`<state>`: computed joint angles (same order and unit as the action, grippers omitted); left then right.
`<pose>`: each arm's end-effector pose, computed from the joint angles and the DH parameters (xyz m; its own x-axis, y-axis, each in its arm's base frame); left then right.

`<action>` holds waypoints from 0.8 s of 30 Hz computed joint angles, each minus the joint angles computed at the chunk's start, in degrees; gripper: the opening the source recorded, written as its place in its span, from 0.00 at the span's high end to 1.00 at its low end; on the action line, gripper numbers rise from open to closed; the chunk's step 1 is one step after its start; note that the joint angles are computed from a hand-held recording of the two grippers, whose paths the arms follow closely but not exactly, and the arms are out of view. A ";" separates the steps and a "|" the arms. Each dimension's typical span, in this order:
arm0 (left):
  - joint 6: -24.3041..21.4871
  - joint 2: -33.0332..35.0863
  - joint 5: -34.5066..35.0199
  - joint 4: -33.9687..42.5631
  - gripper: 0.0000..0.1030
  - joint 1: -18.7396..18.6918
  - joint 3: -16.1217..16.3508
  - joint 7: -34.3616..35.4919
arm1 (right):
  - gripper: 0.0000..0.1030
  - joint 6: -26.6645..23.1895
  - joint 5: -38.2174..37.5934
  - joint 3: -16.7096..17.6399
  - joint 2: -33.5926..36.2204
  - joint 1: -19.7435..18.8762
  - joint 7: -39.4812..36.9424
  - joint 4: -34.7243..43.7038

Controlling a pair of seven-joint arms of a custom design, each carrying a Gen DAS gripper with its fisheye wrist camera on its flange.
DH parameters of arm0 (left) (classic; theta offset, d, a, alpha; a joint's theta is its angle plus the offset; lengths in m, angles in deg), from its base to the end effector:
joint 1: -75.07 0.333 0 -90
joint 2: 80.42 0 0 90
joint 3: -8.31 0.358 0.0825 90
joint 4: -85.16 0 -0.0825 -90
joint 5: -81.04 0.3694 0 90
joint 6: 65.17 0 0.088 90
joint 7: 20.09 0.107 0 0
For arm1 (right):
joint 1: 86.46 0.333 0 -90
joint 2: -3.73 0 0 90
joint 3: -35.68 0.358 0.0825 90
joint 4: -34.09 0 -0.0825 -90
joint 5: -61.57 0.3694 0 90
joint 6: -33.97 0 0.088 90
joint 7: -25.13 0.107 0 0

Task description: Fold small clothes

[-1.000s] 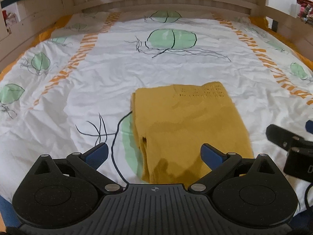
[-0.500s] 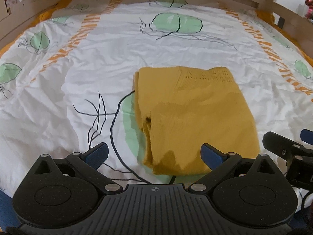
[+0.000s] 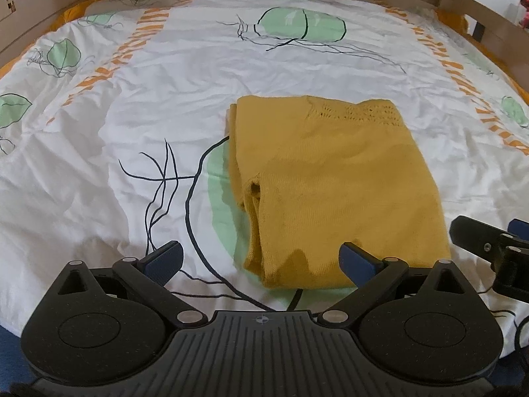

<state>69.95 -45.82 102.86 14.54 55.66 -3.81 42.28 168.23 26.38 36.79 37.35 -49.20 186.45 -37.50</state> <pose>0.6904 -0.3579 0.5217 -0.1967 -0.9804 0.0073 -0.8226 0.1609 -0.5454 0.6155 0.4704 0.5200 -0.1917 -0.9662 -0.1722 -0.7274 0.2577 -0.6360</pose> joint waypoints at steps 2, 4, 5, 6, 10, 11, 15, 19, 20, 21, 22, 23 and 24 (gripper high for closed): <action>-0.13 0.10 -0.20 0.13 0.01 0.13 -0.13 0.34 | 0.01 -0.22 0.33 0.16 0.23 -0.12 -0.47 0.41; -0.08 0.13 -0.40 0.12 0.01 0.24 -0.22 0.54 | 0.01 -0.35 0.54 0.20 0.41 -0.15 -0.78 0.72; -0.13 0.16 -0.45 0.17 0.01 0.23 -0.21 0.57 | 0.01 -0.46 0.62 0.19 0.45 -0.13 -0.88 0.82; -0.21 0.22 -0.46 0.26 0.01 0.17 -0.19 0.54 | 0.01 -0.58 0.68 0.17 0.49 -0.10 -0.96 0.91; -0.19 0.27 -0.57 0.29 0.01 0.16 -0.18 0.55 | 0.01 -0.77 1.01 0.16 0.67 -0.15 -1.21 1.24; -0.27 0.34 -0.60 0.40 0.01 0.12 -0.19 0.58 | 0.00 -0.89 1.13 0.18 0.77 -0.15 -1.32 1.42; -0.48 0.51 -0.62 0.67 0.01 -0.02 -0.22 0.75 | 0.00 -0.88 1.39 0.16 0.85 -0.18 -1.49 1.55; -0.67 0.65 -0.63 0.98 0.01 -0.10 -0.21 1.03 | 0.01 -0.75 1.79 0.24 1.02 -0.32 -1.67 1.67; -0.69 0.68 -0.63 1.04 0.01 -0.13 -0.21 1.10 | 0.01 -0.70 1.88 0.25 1.06 -0.35 -1.72 1.69; -0.72 0.75 -0.61 1.15 0.01 -0.20 -0.20 1.12 | 0.01 -0.65 1.93 0.25 1.08 -0.35 -1.73 1.68; -0.74 0.78 -0.61 1.22 0.01 -0.24 -0.21 1.18 | 0.00 -0.60 1.99 0.24 1.11 -0.35 -1.73 1.68; -0.76 0.81 -0.62 1.26 0.01 -0.27 -0.23 1.27 | 0.00 -0.52 2.06 0.25 1.12 -0.38 -1.75 1.66; -0.82 0.86 -0.63 1.38 0.01 -0.31 -0.23 1.34 | 0.00 -0.49 2.16 0.27 1.14 -0.43 -1.80 1.65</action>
<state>69.13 -44.96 102.23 15.91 55.35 -4.04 43.62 167.74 28.53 37.07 38.49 -49.62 184.66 -35.85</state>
